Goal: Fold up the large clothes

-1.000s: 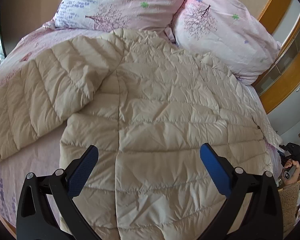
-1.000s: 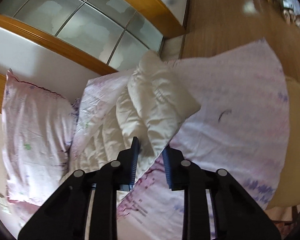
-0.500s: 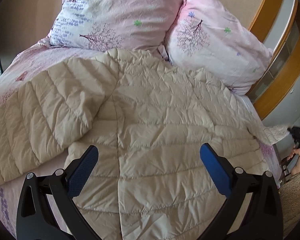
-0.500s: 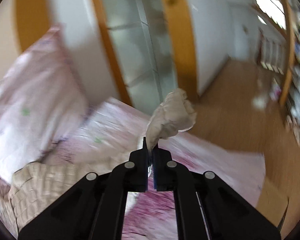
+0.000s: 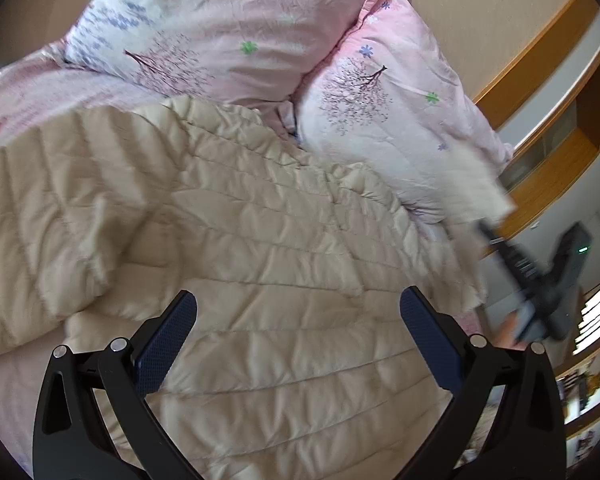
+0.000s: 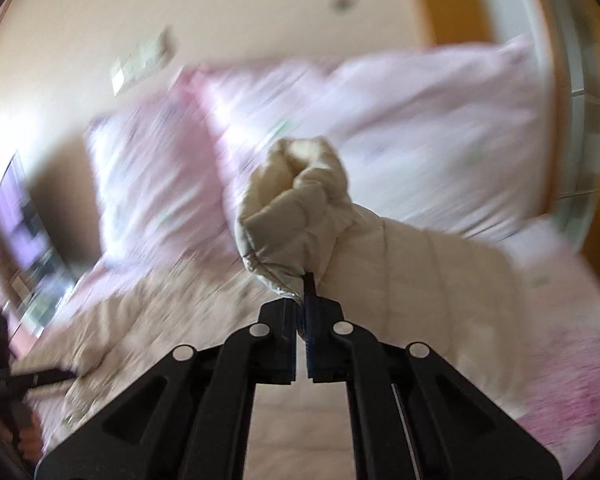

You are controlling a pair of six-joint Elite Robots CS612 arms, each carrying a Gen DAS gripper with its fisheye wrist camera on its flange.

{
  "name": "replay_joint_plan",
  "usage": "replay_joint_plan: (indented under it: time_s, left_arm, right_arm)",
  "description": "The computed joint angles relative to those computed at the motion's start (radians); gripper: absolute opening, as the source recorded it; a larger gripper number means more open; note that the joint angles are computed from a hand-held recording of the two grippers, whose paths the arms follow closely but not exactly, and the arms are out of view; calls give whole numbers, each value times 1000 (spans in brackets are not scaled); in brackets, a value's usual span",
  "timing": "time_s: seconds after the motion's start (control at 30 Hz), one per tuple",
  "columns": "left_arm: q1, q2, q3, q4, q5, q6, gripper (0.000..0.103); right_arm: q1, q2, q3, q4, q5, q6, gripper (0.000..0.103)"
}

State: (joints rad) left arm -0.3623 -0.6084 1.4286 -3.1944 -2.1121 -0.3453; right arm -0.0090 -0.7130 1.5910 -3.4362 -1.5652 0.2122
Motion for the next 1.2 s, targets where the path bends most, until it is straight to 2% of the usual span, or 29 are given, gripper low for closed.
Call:
replay_joint_plan:
  time_s: [0.1,0.17,0.2,0.23,0.27,0.3,0.37,0.47,0.6,0.7,0.77,0.8,0.87,0.93,1.13,1.2]
  left_arm:
    - [-8,12,-27,17,-18,-3,102]
    - [-12,26,-55,48,-48,-13,102]
    - [-12,38,-78,78,-82,-28,102]
    - [-12,48,-96,100,-110,-44,102]
    - [-11,59,-114,118,-138,-63,102]
    - [-11,72,-134,139,-168,-87,102]
    - [-12,88,-157,161,-191,-116,102]
    - [-21,102,-182,198,-185,-142,91]
    - [-31,127,-229,267,-173,-187,82]
    - [-36,145,-261,299,-151,-211,69]
    - [-38,159,-285,317,-145,-228,49]
    - [-39,166,-296,325,-137,-240,44]
    - [-37,178,-317,333,-135,-254,17]
    - [-35,179,-320,320,-129,-262,9]
    - [-20,138,-265,194,-51,-231,6]
    - [-12,128,-251,177,-24,-224,6]
  right_arm:
    - [24,26,-43,96,35,-29,5]
    - [34,33,-60,167,83,-55,13]
    - [40,32,-65,201,106,-72,35]
    - [38,26,-50,198,118,-84,52]
    - [42,22,-39,180,120,-90,76]
    - [46,16,-24,148,120,-99,78]
    - [41,-5,10,116,117,-96,78]
    - [13,-33,55,74,133,20,79]
    - [-42,-64,126,2,160,209,79]
    - [-71,-80,171,-54,134,299,79]
    - [-85,-86,191,-84,97,336,79]
    - [-90,-89,199,-96,85,352,79]
    - [-101,-96,218,-116,63,380,79]
    - [-106,-97,224,-124,42,386,79]
    - [-100,-92,212,-91,23,346,79]
    - [-95,-86,201,-78,29,333,75]
